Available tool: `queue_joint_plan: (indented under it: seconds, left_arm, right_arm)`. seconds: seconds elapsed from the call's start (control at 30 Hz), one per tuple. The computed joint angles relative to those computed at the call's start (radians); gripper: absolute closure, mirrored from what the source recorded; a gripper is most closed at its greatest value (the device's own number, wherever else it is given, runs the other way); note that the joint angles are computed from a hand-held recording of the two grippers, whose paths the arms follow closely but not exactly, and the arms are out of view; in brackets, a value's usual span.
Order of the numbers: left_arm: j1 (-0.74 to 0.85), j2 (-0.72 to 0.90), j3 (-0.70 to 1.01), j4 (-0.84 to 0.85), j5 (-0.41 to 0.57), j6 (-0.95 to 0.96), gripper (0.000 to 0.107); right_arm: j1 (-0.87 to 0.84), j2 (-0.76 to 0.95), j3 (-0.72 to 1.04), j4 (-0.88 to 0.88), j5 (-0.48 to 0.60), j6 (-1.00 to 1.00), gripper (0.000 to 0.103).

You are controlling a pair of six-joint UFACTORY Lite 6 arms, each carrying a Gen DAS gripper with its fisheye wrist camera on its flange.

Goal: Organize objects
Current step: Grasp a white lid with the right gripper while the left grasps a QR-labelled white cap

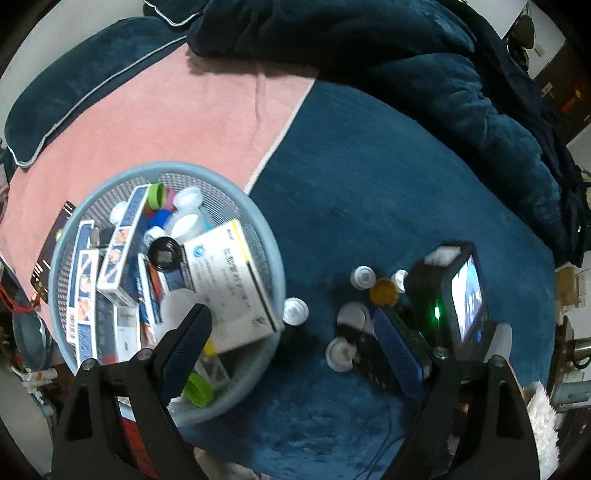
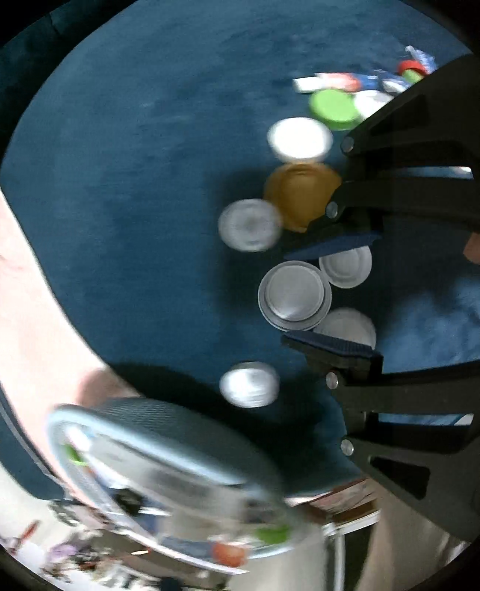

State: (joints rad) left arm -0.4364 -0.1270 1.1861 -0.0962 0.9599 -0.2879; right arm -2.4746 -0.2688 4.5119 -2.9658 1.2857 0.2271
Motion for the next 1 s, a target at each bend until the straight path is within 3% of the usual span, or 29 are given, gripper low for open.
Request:
queue_joint_plan:
  seconds: [0.3,0.43,0.67,0.73,0.87,1.0]
  left_arm:
    - [-0.154,-0.041,-0.064,-0.016,-0.030,-0.124,0.016]
    - [-0.232,-0.075,-0.162,-0.017,-0.096,-0.238,0.016]
    - [-0.443,-0.060,-0.394,0.111,-0.314,-0.655,0.016]
    - [-0.493,-0.041,-0.424,0.250,-0.366,-0.856,0.017]
    - [-0.562,0.039,-0.408,0.565,-0.349,-1.242,0.017]
    - [-0.532,0.173,-0.353,0.626,-0.328,-1.366,0.017]
  right_arm:
    - [0.014,0.325,0.284,-0.022,0.052,0.076,0.062]
    - [-0.054,0.563,0.387,-0.028,0.108,0.141,0.062]
    - [-0.072,0.655,0.401,-0.057,0.102,0.297,0.062]
    - [-0.097,0.685,0.417,-0.059,0.111,0.305,0.062]
    - [-0.093,0.710,0.429,-0.064,0.122,0.307,0.062]
    - [-0.118,0.744,0.442,-0.043,0.151,0.239,0.062]
